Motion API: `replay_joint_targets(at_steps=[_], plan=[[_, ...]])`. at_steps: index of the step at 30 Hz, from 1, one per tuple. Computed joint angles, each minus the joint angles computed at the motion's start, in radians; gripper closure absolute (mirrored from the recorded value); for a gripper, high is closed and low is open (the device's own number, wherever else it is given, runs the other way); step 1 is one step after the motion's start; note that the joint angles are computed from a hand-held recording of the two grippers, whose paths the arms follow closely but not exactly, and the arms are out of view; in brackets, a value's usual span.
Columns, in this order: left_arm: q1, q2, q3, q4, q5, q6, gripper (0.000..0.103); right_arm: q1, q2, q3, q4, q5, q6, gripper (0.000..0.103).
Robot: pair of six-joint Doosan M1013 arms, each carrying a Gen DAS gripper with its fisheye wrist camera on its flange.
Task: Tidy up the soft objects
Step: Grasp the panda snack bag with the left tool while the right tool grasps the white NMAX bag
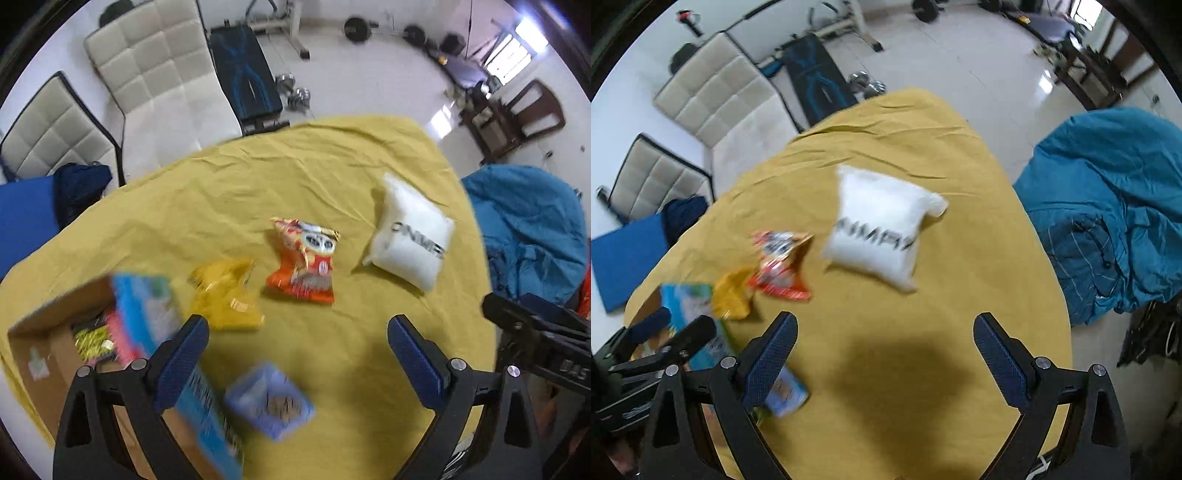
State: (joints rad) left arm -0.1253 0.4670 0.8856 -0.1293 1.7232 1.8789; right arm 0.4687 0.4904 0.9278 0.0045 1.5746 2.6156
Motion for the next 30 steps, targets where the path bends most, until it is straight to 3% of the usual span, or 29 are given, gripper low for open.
replay_joint_targets(at_steps=[9, 13, 16, 20, 22, 30], plan=[[-0.059, 0.108, 0.001, 0.065, 0.039, 0.007, 0.007, -0.096, 0.03, 0.1, 0.143, -0.159, 0.065, 0.005], [-0.053, 0.132, 0.007, 0.047, 0.084, -0.035, 0.048, -0.109, 0.06, 0.096, 0.203, -0.188, 0.073, 0.005], [-0.036, 0.134, 0.017, 0.029, 0.075, -0.09, 0.061, -0.106, 0.098, 0.061, 0.217, -0.153, 0.053, 0.005], [-0.013, 0.132, 0.02, -0.021, 0.071, -0.144, 0.065, -0.103, 0.142, 0.02, 0.212, -0.09, 0.05, 0.005], [-0.006, 0.129, 0.023, -0.038, 0.069, -0.161, 0.066, -0.101, 0.153, 0.011, 0.21, -0.068, 0.043, 0.015], [0.014, 0.086, 0.07, -0.039, 0.022, -0.158, 0.07, -0.077, 0.166, -0.032, 0.147, -0.007, -0.021, 0.032]])
